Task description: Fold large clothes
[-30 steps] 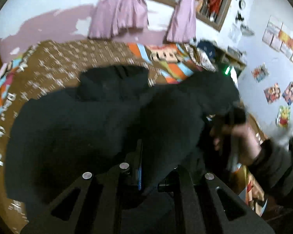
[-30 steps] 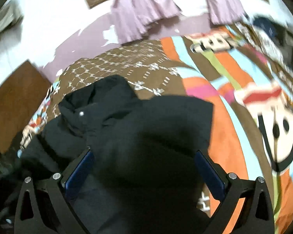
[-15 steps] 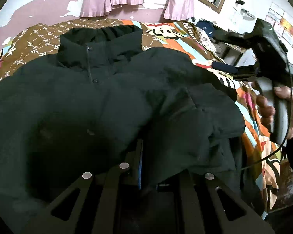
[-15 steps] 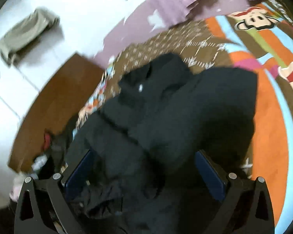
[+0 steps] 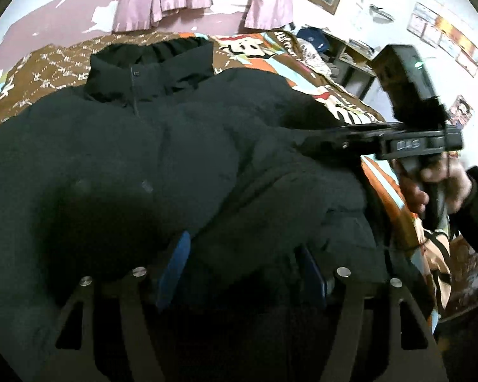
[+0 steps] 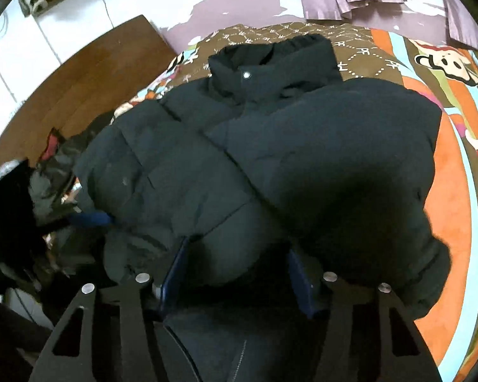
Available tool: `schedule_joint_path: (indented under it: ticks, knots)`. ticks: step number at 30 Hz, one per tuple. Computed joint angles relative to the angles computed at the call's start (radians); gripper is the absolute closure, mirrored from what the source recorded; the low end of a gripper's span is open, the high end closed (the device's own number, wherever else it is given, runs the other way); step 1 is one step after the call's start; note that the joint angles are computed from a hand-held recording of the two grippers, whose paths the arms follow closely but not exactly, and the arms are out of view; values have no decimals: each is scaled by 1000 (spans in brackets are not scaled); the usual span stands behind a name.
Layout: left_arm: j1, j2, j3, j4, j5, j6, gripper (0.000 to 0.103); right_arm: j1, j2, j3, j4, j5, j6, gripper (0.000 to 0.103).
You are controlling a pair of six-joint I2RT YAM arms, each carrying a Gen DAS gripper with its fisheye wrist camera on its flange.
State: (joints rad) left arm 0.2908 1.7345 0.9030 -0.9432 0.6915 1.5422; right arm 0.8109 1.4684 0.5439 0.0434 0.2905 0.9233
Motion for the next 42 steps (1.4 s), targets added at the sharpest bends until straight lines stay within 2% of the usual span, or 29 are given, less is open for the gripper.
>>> schedule_joint_path:
  ticks: [1,2,4,6,7,9,10,12,13,15,18,20,21,22,23,25,27,30,32,33,34,35,38,41,42]
  knots:
    - [22,9,13,-16,0,26,42,18,27,23,-18,16,-4,67]
    - [42,18,31,-33,1,40,42,32,42,43,-46,40,-7,73]
    - [91,40,81,-61,24,14,42,46,37,42,-48,69,1,95]
    - [121,56,125,-53,60,-69,42,40,-15,-3,7,70,7,97]
    - [135,50,143,-7,84,-161,41,45,-63,-35,33,98,10,98]
    - [148,50,170,75,119,-290,40,55,-142,-51,-10,179,25,98]
    - [151,44,174,156,126,-381,39,63,-190,-58,-43,227,38,98]
    - [120,37,182,354,44,-632,39,80,-278,-74,-104,318,74,98]
    - [114,58,213,366,16,-691,39,88,-310,-73,-144,365,94,98]
    - [113,155,347,309,1,-839,39,82,-341,-66,-204,417,115,98]
    - [114,256,488,228,-15,-940,39,19,-348,-106,-165,362,115,95]
    - [102,298,542,209,-29,-964,39,-2,-296,-101,-161,366,148,94]
    - [92,312,552,214,-32,-976,39,-12,-273,-92,-173,376,169,87]
    - [82,323,561,212,-36,-974,39,-19,-260,-78,-193,392,181,73]
    - [71,332,568,209,-41,-966,39,-15,-264,-66,-227,417,193,65]
    - [50,336,564,221,-54,-929,39,-13,-242,-14,-291,476,193,27]
    - [18,293,486,324,-49,-926,39,-30,-200,35,-276,492,100,26]
    - [-22,249,392,415,-18,-892,39,-71,-92,113,-189,440,-91,26]
    - [-49,209,316,490,-4,-881,38,-101,-4,160,-146,352,-168,26]
    - [-60,197,284,525,1,-871,34,-111,45,187,-145,321,-183,26]
    - [-68,192,264,547,5,-856,25,-118,96,215,-151,295,-191,26]
    - [-78,178,226,591,5,-839,22,-125,142,231,-151,269,-195,26]
    - [-117,152,103,767,-67,-786,21,-127,267,270,-161,235,-206,20]
    - [-172,164,13,918,-207,-726,17,-125,322,265,-136,226,-221,17]
    - [-176,175,-2,951,-219,-717,16,-132,329,260,-124,211,-211,17]
